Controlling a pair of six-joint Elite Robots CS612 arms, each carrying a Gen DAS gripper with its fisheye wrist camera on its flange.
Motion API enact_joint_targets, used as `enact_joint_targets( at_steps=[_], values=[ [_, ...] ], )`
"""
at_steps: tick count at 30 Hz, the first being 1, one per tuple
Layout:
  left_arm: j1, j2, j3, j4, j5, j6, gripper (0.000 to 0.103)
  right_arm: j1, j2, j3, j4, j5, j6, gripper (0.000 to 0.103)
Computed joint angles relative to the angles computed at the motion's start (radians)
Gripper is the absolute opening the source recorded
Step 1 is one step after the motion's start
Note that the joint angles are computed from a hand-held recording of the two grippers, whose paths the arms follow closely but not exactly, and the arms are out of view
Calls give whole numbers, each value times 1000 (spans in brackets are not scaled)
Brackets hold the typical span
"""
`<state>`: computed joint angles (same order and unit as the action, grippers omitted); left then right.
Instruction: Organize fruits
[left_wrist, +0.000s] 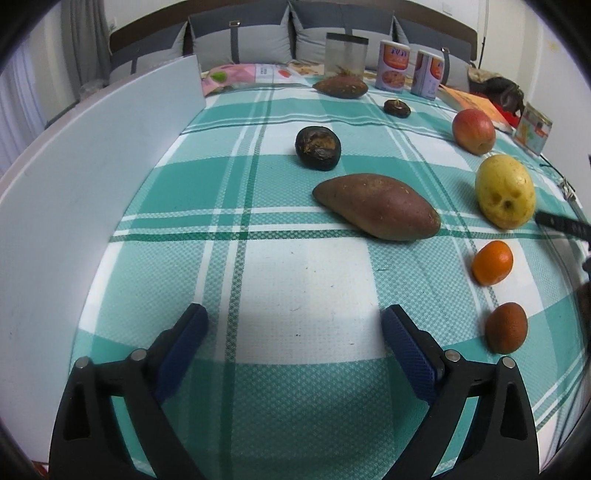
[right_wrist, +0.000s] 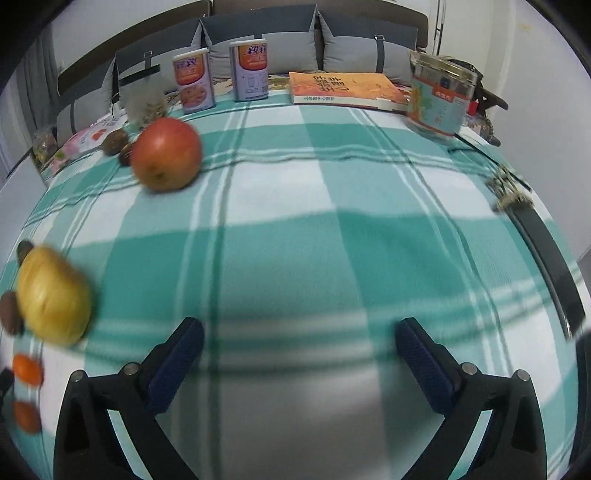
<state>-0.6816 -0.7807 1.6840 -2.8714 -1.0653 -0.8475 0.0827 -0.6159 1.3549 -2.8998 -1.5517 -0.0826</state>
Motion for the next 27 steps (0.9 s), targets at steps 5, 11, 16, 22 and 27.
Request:
enact_joint_targets(
  at_steps=[5,11,16,22,27],
  values=[
    [0,0,0,0,0,0,97,1,4,-8,2,-1,-3,103],
    [-1,0,0,0,3,-3,97,1,5,-10,2,-1,-3,103],
    [-2,-1,1,1,5,-3,97,1,5,-9,2,-1,-3,103],
    [-2,0,1,0,4,-2,97,1,5,-9,2,-1,-4,103],
    [-2,0,1,0,4,-2,97,0,5,-9,2,-1,-4,103]
  ],
)
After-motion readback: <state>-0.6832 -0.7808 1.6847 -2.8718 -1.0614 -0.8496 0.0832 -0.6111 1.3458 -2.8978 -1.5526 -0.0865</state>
